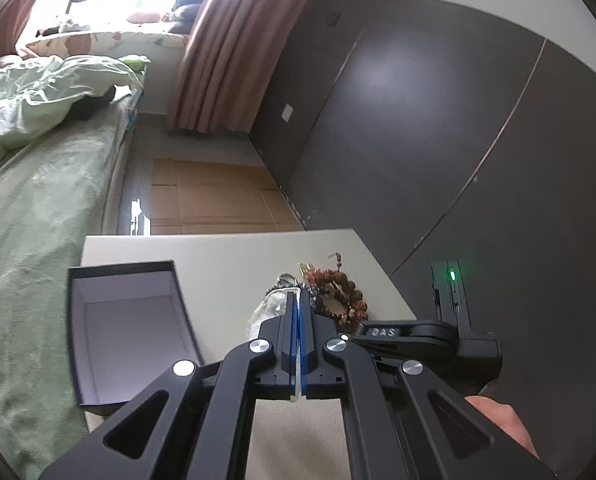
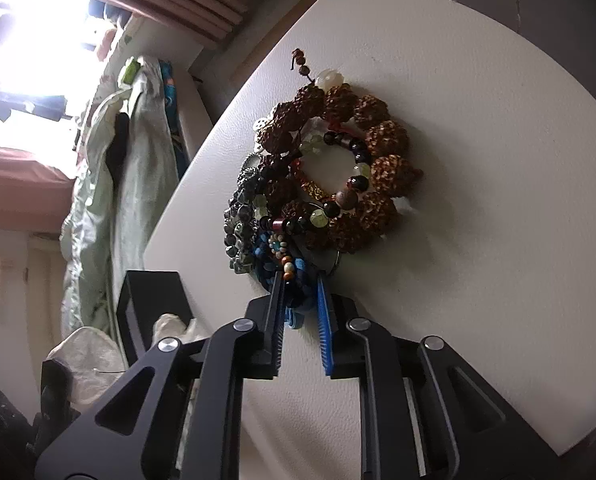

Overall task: Organize jewelry
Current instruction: 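Release the white pouch into the black box with the left tool while the right tool carries the blue item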

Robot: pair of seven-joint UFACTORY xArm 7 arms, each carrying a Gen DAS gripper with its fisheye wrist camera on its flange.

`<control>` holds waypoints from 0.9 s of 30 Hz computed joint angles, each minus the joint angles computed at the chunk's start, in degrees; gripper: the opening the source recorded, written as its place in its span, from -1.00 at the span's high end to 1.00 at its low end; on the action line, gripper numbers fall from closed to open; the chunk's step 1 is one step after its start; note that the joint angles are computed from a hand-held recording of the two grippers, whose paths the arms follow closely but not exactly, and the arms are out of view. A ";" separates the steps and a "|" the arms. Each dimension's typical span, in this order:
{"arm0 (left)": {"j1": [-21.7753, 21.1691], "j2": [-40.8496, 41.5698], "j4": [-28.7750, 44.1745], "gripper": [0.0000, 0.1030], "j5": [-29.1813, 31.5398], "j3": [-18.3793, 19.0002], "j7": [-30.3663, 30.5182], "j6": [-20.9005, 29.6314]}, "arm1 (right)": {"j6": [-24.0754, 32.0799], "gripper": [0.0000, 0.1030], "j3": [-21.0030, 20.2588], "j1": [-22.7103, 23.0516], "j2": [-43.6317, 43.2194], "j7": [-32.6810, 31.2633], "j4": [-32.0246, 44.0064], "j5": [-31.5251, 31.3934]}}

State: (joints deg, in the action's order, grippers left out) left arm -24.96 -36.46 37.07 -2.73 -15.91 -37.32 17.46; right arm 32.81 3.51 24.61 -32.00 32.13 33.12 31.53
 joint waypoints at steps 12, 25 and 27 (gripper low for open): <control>3.10 -10.63 -3.27 1.00 0.98 0.09 -2.00 0.93 | -7.46 0.74 -0.60 4.69 -9.38 -2.75 -2.01 1.93; 7.43 -13.66 -3.60 1.00 1.28 1.57 -2.43 1.10 | -26.23 0.74 -8.93 24.15 -5.29 -12.60 1.15 8.70; 8.28 -13.22 -3.48 1.00 1.54 1.55 -2.38 1.61 | -28.12 0.74 -10.92 27.38 -4.53 -14.13 1.85 9.02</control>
